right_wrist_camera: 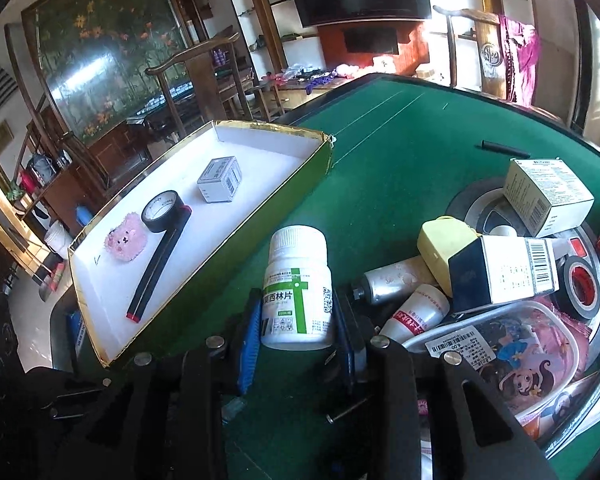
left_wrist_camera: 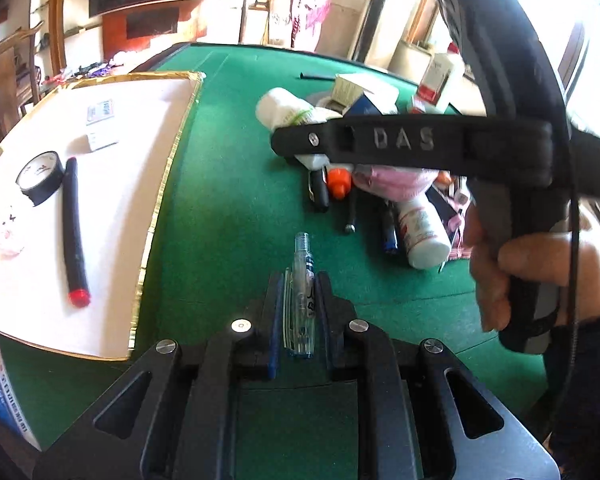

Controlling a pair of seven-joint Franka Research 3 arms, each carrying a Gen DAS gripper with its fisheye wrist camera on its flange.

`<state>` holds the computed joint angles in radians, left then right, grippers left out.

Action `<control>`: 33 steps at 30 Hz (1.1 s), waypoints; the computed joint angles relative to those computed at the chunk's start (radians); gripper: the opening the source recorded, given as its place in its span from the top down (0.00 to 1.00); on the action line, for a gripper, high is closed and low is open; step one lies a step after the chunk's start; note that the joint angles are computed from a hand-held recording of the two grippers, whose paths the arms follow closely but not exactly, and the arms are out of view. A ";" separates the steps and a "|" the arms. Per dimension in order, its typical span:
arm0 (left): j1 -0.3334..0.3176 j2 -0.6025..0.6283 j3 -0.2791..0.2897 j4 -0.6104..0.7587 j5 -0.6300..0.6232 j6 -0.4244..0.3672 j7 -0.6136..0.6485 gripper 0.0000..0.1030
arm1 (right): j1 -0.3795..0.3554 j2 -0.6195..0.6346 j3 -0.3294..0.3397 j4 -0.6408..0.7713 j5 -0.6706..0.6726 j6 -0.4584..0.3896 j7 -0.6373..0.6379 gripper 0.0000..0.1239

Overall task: Organize objects
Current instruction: 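Grasp the white pill bottle with the right gripper while the left holds the vial, then carry the vial and pill bottle into the tray and open both grippers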

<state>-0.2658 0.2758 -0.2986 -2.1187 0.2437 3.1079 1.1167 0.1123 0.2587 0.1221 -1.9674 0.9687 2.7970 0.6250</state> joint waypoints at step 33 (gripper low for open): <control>0.479 0.189 -0.249 0.445 -0.281 -0.357 0.362 0.86 | 0.086 0.252 -0.025 0.451 -0.244 -0.225 0.435 0.74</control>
